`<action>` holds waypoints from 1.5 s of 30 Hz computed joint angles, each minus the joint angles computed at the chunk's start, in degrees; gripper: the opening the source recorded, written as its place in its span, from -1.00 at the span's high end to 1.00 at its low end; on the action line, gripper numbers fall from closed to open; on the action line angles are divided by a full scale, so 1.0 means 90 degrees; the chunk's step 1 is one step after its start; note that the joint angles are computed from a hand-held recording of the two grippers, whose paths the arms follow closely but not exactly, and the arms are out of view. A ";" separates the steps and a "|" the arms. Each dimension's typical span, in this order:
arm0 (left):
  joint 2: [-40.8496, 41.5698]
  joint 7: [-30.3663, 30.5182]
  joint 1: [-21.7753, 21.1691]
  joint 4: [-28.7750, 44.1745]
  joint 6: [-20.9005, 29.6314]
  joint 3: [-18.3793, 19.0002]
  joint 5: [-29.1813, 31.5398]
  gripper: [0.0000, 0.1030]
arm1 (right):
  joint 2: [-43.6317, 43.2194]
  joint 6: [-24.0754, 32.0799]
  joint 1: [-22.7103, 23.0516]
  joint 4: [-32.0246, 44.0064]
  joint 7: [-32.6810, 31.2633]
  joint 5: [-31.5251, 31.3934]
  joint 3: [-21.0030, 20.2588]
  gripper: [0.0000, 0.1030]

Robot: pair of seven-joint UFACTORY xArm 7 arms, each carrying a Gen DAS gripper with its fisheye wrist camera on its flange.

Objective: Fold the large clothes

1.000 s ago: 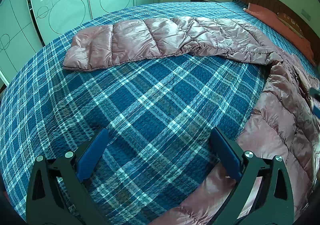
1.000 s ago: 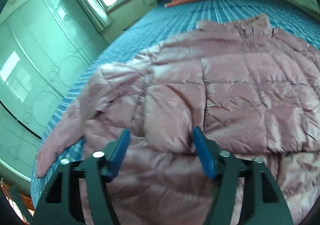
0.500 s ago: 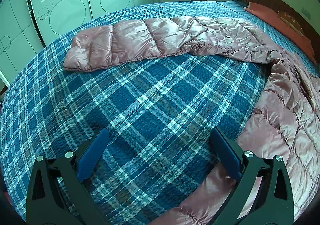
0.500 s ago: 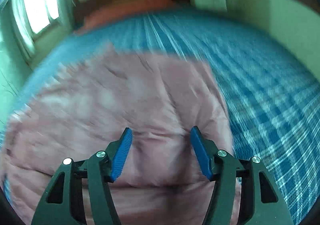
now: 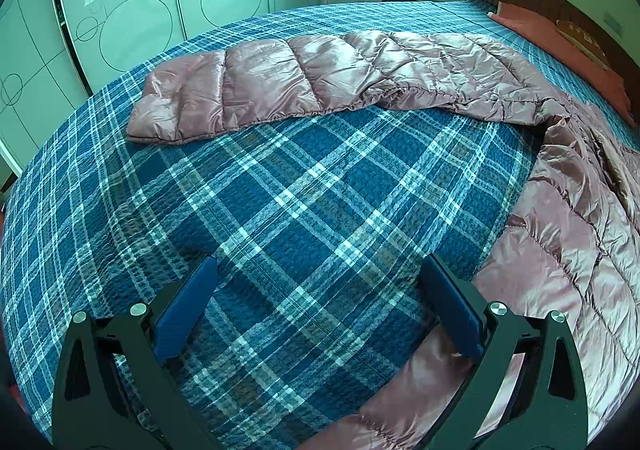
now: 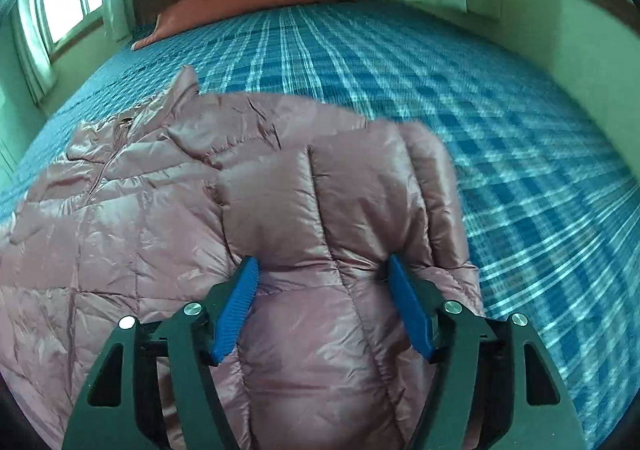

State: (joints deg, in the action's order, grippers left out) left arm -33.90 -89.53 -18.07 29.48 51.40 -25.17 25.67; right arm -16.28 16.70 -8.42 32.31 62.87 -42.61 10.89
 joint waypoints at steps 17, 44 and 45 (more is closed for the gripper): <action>-0.2433 0.0221 -0.0053 -0.1747 -0.1349 0.0813 -0.0802 -0.96 | -0.0791 -0.0899 -0.0784 -0.0908 0.0073 0.0323 0.1244 -0.37; -0.2356 0.4387 0.3387 -0.2516 -0.5155 0.2746 -0.1321 0.84 | -0.1031 -0.1147 -0.1398 -0.1075 0.0172 0.0409 0.1938 -0.40; -0.2338 0.4463 0.3279 -0.2404 -0.5131 0.2608 -0.1359 0.84 | -0.1038 -0.1157 -0.1414 -0.1080 0.0164 0.0419 0.1950 -0.40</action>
State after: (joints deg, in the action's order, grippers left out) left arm -54.94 -49.37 11.45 7.85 5.22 -1.70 13.44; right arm -25.62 6.28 -21.14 22.60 64.34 -38.83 28.44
